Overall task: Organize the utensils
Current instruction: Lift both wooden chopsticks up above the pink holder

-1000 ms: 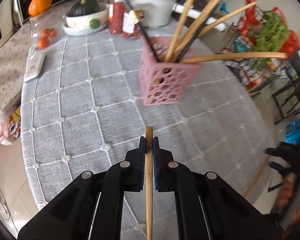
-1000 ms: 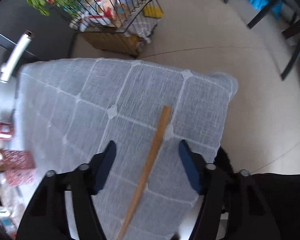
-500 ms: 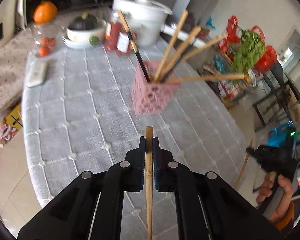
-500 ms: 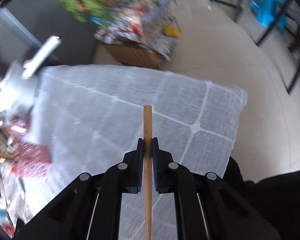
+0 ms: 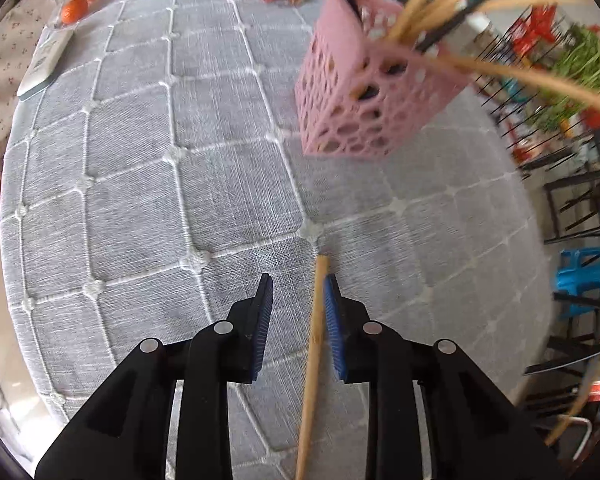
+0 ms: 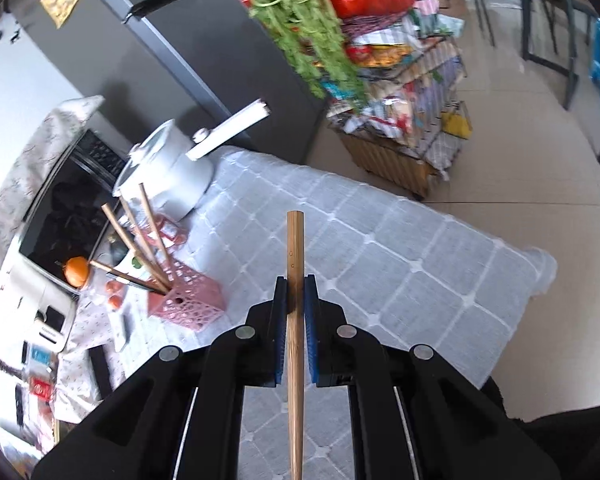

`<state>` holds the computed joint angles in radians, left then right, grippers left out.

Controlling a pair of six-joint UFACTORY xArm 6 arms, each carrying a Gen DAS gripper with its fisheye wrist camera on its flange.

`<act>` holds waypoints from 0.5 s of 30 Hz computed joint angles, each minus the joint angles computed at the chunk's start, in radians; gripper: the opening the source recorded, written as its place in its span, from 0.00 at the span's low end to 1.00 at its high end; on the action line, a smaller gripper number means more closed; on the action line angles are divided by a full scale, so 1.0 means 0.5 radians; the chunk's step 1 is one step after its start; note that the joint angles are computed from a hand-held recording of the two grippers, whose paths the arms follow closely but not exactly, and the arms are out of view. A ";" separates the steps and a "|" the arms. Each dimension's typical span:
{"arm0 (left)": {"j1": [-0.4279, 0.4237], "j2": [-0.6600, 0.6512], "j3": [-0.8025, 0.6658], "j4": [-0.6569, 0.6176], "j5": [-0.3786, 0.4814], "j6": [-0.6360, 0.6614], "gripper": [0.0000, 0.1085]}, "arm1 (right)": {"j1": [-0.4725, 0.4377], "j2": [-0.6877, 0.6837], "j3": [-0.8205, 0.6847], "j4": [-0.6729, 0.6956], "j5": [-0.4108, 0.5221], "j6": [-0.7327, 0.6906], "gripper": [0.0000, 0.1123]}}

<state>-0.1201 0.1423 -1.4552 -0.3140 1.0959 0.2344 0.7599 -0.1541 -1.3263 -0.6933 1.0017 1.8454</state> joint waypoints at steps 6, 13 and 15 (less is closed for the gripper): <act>-0.190 -0.110 0.250 0.347 -0.358 -0.075 0.11 | 0.032 -0.003 -0.001 -0.147 -0.101 -0.051 0.08; -0.057 -0.405 0.447 -0.022 -0.416 0.194 0.06 | 0.093 -0.018 -0.090 -0.282 -0.225 -0.255 0.08; 0.049 -0.567 0.473 -0.268 -0.384 0.372 0.06 | 0.114 -0.029 -0.129 -0.291 -0.238 -0.355 0.08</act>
